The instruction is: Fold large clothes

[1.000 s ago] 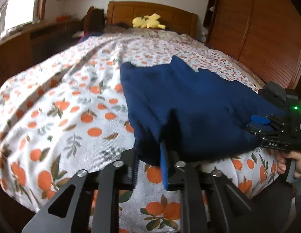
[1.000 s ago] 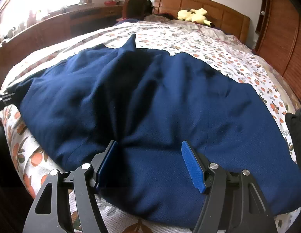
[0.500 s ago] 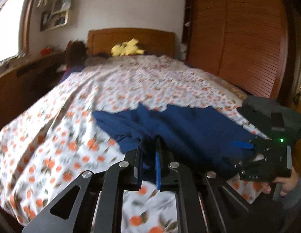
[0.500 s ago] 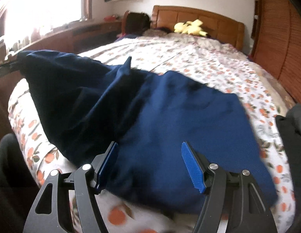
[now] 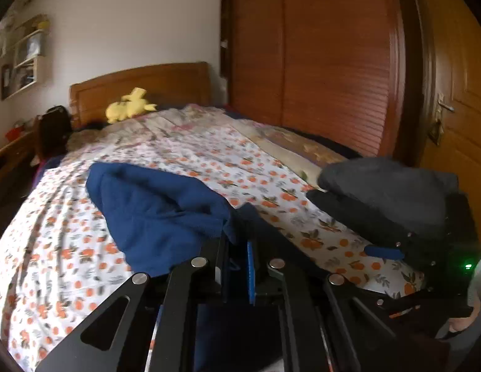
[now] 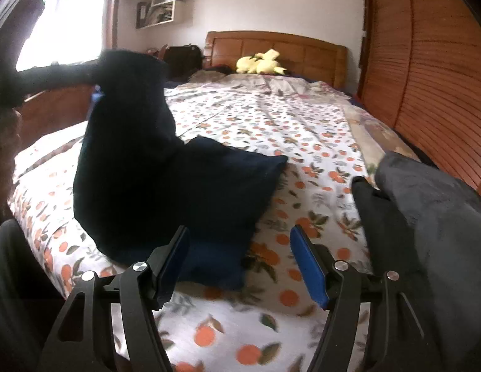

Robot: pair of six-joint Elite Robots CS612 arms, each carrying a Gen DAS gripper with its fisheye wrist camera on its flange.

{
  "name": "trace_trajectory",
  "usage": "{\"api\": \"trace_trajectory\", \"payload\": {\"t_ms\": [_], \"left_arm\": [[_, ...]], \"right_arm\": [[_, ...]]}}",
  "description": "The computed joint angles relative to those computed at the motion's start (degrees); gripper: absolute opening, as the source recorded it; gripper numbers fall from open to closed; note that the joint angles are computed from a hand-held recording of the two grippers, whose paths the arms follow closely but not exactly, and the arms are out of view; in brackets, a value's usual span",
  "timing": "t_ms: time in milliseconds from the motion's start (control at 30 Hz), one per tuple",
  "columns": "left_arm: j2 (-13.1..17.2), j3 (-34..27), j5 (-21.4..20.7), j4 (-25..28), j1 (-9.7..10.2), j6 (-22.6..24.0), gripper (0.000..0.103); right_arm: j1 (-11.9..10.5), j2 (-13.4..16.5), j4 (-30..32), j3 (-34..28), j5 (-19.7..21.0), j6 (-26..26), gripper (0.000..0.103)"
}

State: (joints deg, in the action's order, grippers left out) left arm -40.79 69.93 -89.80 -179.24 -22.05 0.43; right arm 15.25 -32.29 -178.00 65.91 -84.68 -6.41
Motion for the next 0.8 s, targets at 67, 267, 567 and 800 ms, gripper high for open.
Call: {"api": "trace_trajectory", "payload": {"t_ms": [67, 267, 567, 800], "left_arm": [[0.65, -0.76, -0.38, 1.34, -0.47, 0.4, 0.009], [1.39, -1.38, -1.01, 4.34, -0.93, 0.37, 0.043], [-0.77, 3.88, 2.53, -2.61, -0.02, 3.79, 0.094], [-1.38, 6.4, 3.14, -3.87, 2.23, 1.55, 0.1]], "right_arm": [[-0.39, -0.37, -0.56, 0.95, 0.02, 0.89, 0.065], [-0.8, -0.71, -1.08, 2.23, -0.47, 1.96, 0.065], [-0.27, -0.67, -1.72, 0.59, 0.42, 2.8, 0.065], [0.87, 1.14, 0.08, -3.64, 2.11, 2.45, 0.065]]}}
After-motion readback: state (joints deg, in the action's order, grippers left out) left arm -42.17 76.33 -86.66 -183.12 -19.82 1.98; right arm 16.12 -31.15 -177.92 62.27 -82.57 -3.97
